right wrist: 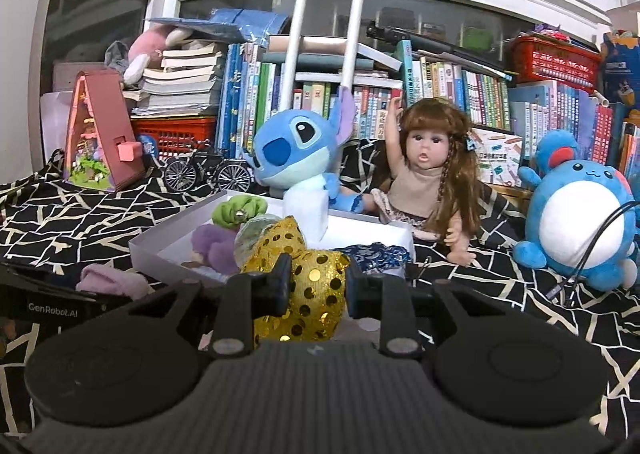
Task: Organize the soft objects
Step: 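Lift and carry the pink sock and gold bow over the white box with both tools, then lower into the box and open both tools to release the sock and bow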
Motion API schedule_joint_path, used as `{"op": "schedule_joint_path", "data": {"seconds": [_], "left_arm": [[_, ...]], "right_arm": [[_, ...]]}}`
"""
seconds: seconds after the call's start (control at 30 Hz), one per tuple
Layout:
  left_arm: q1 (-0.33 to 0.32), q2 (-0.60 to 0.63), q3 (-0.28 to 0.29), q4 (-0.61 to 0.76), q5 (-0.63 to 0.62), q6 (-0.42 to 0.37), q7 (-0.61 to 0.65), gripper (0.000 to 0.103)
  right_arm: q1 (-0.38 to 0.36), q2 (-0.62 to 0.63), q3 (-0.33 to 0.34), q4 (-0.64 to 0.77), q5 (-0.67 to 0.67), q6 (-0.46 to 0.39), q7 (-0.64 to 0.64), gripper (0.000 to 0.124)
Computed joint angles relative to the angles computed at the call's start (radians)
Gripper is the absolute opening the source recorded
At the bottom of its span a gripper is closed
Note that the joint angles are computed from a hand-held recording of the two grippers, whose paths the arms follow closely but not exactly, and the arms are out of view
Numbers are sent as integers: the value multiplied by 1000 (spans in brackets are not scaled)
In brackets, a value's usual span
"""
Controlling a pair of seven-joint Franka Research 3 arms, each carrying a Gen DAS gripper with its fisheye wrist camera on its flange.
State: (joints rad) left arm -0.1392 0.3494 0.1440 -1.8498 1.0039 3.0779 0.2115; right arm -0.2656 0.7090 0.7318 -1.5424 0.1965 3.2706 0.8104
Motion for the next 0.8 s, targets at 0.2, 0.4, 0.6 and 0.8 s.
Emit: {"op": "schedule_joint_path", "data": {"seconds": [0.2,0.4,0.6,0.8], "left_arm": [[55,6,-61,-9,-117,12,98,43],[-65,-4,78,7,20,25,-35,32],[-21,-1,35,67,82,16,-78,32],[18,57,-3,178,-12,2,8,33]], "right_arm": [[9,-1,-15,8,1,20,29,31],[21,0,-34,19,-28,46,86,31],[61,5,-82,61,-49,42,149,31],[154,29,-180,178,-10,4,199,31]]}}
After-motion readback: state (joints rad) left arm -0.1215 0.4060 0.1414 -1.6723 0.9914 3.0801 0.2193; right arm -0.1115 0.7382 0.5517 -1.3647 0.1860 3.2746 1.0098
